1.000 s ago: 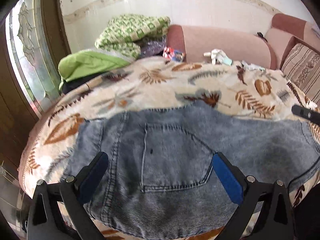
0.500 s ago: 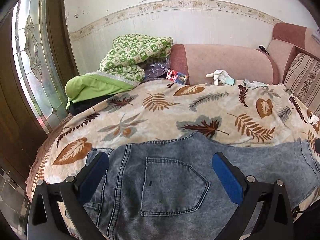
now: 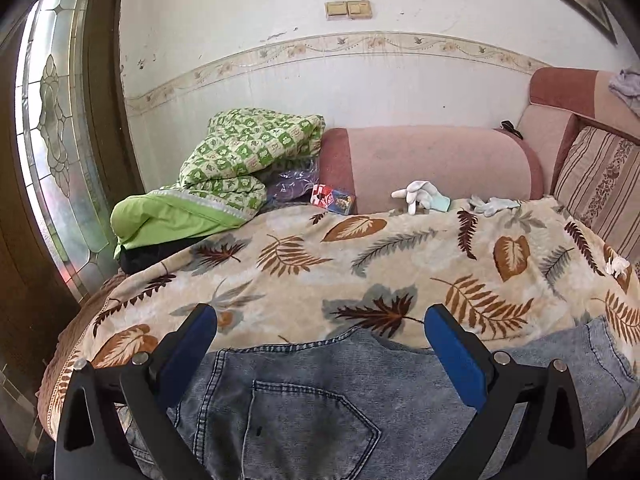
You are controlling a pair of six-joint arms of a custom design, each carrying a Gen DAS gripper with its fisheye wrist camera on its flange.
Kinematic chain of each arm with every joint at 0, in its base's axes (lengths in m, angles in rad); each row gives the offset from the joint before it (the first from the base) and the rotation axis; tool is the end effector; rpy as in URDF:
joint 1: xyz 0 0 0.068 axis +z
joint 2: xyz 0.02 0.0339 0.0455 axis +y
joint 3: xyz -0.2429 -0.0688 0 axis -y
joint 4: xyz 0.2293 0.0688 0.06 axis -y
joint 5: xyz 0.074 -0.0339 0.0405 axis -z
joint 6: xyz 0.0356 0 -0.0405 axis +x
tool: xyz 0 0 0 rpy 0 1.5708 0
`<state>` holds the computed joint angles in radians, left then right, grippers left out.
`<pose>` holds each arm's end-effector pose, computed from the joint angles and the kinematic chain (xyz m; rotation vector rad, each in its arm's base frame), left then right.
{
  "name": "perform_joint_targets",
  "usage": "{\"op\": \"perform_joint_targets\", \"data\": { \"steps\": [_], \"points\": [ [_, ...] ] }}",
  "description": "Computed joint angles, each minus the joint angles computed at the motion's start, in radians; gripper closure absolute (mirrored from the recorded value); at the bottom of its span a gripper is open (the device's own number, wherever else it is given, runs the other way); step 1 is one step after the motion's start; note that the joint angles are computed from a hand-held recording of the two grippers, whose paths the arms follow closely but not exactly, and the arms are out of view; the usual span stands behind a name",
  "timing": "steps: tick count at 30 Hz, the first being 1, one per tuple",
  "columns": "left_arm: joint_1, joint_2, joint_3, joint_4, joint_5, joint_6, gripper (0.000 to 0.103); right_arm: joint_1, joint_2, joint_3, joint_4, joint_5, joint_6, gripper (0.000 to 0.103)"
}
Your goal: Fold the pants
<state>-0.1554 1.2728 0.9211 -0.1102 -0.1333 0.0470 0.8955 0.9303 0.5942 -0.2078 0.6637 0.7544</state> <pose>0.2798 -0.0390 0.2743 0.1214 2.0253 0.0671 0.1412 0.1412 0.2365 0.2432 1.9935 0.3555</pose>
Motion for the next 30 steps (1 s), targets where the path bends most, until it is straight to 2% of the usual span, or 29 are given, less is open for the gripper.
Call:
{"op": "perform_joint_targets", "data": {
  "steps": [3,9,13,21,30],
  "points": [
    [0.015,0.013,0.001,-0.003,0.025,0.0,0.0,-0.027,-0.005,-0.042,0.051,-0.018,0.009,0.022],
    [0.049,-0.005,-0.019,-0.002,0.065,-0.004,0.0,-0.166,0.014,-0.092,0.164,-0.17,0.078,0.022],
    [0.059,-0.006,-0.018,-0.004,0.077,-0.005,0.0,-0.177,0.1,-0.053,0.194,-0.191,0.065,0.022],
    [0.051,-0.004,-0.018,-0.015,0.071,-0.003,0.0,-0.096,0.247,0.047,0.159,-0.128,-0.015,0.022],
    [0.034,-0.002,-0.029,-0.008,0.055,0.003,0.0,-0.104,0.238,0.037,0.17,-0.149,-0.008,0.022]
  ]
}}
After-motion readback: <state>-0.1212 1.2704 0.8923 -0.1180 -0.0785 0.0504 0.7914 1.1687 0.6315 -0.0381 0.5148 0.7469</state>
